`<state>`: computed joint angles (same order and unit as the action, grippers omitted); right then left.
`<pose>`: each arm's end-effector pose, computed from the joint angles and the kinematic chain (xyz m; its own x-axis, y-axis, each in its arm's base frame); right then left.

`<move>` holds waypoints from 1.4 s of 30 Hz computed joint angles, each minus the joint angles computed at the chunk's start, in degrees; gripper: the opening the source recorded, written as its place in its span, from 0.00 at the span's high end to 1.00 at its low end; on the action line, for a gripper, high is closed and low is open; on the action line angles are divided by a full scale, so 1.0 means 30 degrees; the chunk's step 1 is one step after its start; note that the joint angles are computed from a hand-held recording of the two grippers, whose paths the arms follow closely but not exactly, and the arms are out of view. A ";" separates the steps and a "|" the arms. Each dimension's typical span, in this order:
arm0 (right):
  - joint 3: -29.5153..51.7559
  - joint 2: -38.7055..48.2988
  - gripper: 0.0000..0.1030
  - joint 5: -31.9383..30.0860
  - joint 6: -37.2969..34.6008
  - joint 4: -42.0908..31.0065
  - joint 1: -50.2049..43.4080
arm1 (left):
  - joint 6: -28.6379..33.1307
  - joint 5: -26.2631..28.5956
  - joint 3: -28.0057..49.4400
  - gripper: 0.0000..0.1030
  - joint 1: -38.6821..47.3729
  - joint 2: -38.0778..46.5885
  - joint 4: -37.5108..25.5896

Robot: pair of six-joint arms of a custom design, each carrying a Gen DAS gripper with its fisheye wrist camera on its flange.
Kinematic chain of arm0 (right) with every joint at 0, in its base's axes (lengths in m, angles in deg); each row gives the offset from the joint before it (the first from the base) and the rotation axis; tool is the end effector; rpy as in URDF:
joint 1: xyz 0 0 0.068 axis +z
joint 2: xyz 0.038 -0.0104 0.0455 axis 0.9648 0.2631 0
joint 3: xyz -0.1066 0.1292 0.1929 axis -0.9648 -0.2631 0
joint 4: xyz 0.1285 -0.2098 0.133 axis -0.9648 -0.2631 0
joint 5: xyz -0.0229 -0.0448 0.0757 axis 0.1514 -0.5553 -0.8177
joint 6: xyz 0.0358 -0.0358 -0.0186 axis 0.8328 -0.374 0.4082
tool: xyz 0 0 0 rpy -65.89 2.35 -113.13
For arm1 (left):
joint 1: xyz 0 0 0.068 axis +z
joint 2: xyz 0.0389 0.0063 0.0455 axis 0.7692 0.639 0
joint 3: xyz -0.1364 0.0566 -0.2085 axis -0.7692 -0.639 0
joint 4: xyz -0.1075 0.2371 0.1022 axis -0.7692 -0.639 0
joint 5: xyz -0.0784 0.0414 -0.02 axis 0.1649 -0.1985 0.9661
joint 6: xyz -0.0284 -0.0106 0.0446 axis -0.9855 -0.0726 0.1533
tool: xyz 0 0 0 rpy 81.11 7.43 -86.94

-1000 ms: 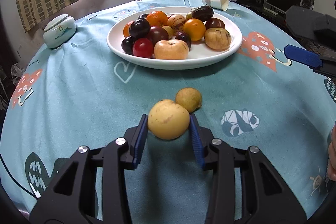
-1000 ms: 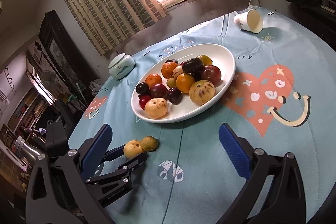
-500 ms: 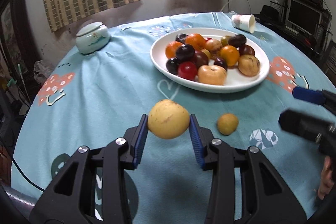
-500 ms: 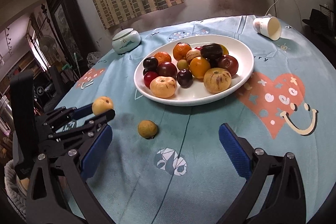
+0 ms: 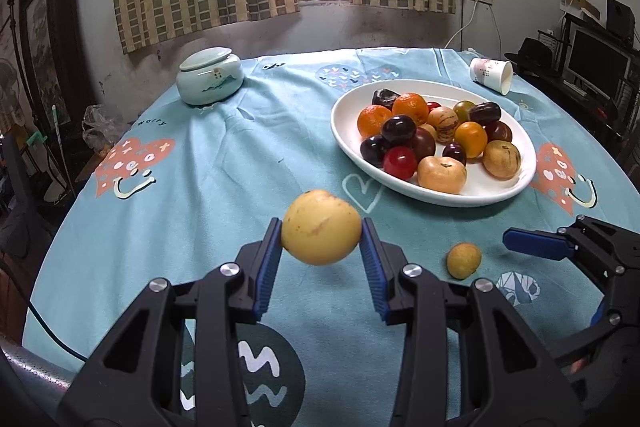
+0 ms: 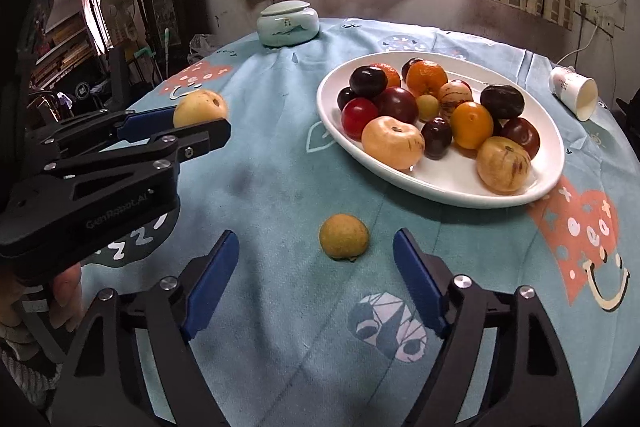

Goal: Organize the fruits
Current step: 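Grasp the large yellow fruit with the left tool while the right grasps the small yellow fruit, then carry both yellow fruits onto the white plate and open both tools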

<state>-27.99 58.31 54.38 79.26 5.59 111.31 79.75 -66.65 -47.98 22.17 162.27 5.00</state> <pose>0.2672 0.1908 0.0397 -0.6993 -0.1346 -0.7020 -0.2900 0.9511 0.1065 0.2944 -0.1479 0.0670 -0.5968 0.2103 -0.7743 0.2489 0.9660 0.0704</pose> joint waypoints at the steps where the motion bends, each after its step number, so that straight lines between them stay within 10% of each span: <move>1: 0.0099 0.0101 0.24 0.0027 0.0034 -0.0061 -0.0079 | -0.0058 0.0043 0.0038 0.61 0.0067 0.0010 -0.0056; 20: 0.1545 0.1512 0.70 -0.1721 0.0750 -0.1347 -0.1304 | 0.0024 0.0093 -0.0102 0.61 -0.0237 0.0099 0.0318; 27: 0.0741 0.0952 0.71 -0.2072 0.0844 -0.0602 -0.1480 | 0.0078 0.0074 -0.1147 0.61 -0.0513 -0.1030 0.1245; 42: -0.6419 -0.9557 0.71 0.0548 0.1265 0.1068 -0.2326 | 0.1409 -0.2102 -0.1902 0.61 -0.2435 -0.3481 0.2160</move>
